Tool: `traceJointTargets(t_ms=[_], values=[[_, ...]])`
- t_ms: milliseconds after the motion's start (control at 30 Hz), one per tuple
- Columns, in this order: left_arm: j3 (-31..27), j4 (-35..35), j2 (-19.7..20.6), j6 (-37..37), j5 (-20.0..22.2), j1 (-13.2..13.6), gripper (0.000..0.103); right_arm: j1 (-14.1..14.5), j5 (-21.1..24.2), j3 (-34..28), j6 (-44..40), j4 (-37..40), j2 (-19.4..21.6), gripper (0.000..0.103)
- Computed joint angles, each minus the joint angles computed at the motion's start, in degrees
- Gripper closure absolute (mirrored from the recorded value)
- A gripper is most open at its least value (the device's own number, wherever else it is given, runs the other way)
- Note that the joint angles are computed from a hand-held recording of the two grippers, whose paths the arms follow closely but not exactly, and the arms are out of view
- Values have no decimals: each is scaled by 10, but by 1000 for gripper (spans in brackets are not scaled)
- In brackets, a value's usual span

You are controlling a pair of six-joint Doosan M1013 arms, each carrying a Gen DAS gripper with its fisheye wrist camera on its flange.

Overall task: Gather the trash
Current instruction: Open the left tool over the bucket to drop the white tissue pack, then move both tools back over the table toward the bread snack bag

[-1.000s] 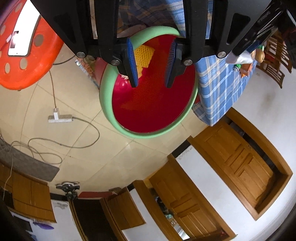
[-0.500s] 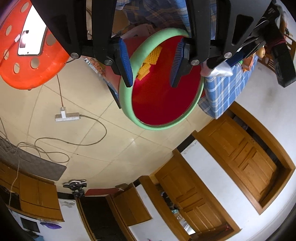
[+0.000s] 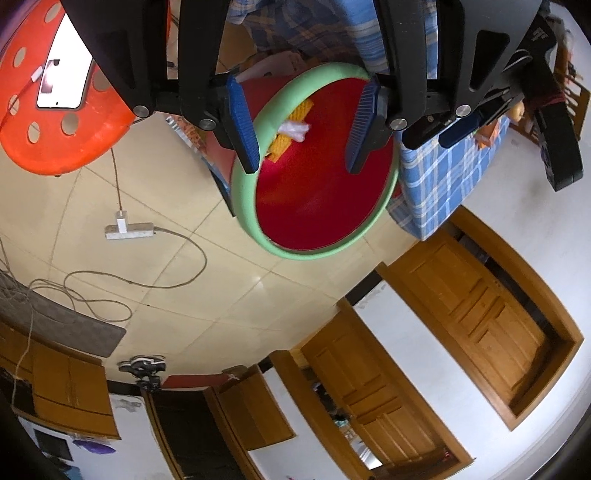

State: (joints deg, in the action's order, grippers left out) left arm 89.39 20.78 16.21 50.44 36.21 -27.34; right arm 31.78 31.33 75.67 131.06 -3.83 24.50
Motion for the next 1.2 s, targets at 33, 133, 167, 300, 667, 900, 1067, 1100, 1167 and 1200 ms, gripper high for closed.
traceJointTargets(t_ms=[33,133,167,300,667,900,1067,1100,1167,1200], values=[[2,4,-3,-8,2,0,28,1,0,-1,-3,3,0,52],[12,17,-14,-32,4,2,28,4,3,-3,-21,18,1,51],[15,19,-17,-38,4,3,28,6,4,-2,-28,25,0,51],[30,41,-32,-70,8,6,28,13,5,-6,-44,33,1,45],[65,96,-72,-145,20,17,28,30,10,-19,-79,52,4,44],[87,131,-94,-186,32,26,28,40,25,-36,-96,67,12,44],[102,159,-110,-212,42,38,28,50,37,-52,-113,71,20,44],[104,164,-112,-216,44,41,28,52,39,-56,-116,71,22,44],[109,175,-117,-227,49,47,28,54,41,-62,-120,70,24,44],[112,180,-119,-231,50,51,28,56,44,-66,-122,69,27,44]])
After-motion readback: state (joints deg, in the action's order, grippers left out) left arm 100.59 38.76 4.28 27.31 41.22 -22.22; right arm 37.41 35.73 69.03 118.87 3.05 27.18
